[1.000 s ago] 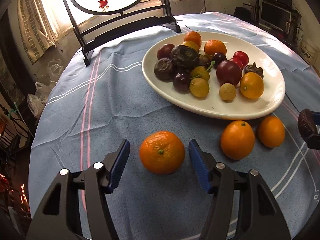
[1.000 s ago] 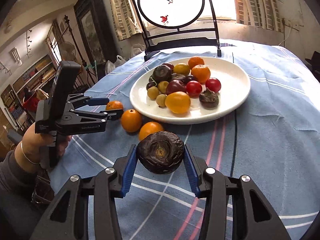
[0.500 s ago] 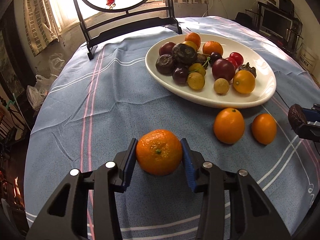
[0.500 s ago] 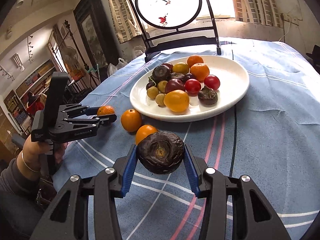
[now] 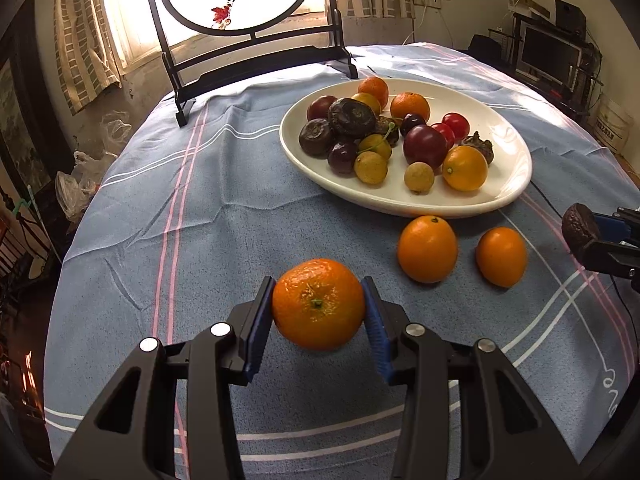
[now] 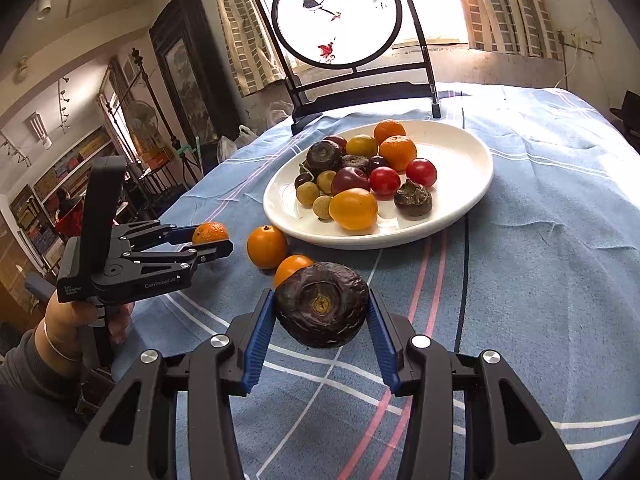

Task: Organize fruits
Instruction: 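Lower the orange and dark brown fruit onto the plate and open both tools, then grasp an orange with the right tool while the left grasps the last orange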

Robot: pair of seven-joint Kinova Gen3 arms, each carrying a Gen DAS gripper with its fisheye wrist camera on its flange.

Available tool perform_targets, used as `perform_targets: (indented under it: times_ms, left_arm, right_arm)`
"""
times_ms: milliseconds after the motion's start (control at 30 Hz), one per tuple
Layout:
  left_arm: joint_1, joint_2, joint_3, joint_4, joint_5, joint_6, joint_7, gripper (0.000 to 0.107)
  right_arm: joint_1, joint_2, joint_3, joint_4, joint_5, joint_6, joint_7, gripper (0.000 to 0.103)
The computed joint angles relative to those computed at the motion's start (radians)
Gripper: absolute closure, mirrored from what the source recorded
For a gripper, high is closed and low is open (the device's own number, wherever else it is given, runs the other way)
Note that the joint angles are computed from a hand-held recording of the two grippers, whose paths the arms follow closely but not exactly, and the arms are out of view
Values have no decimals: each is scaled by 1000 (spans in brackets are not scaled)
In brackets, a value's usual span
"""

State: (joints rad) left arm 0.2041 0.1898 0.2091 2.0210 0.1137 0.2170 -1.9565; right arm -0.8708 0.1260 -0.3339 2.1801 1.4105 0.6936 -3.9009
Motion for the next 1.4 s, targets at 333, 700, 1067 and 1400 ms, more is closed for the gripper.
perform_targets:
  times_ms: [333, 700, 1067, 1400]
  left_arm:
    - [-340, -89, 313, -17, 374, 44, -324, 65]
    - [60, 138, 42, -361, 190, 181, -77, 65]
    - [-59, 105, 122, -290, 368, 92, -208, 23]
    - [-276, -79, 223, -16, 510, 102, -537, 18]
  right_arm:
    - [64, -128, 4, -18, -178, 40, 219, 57]
    - [461, 32, -32, -283, -355, -138, 666, 57]
    - [200, 19, 193, -302, -374, -93, 715, 45]
    - [76, 36, 57, -256, -496, -44, 785, 27]
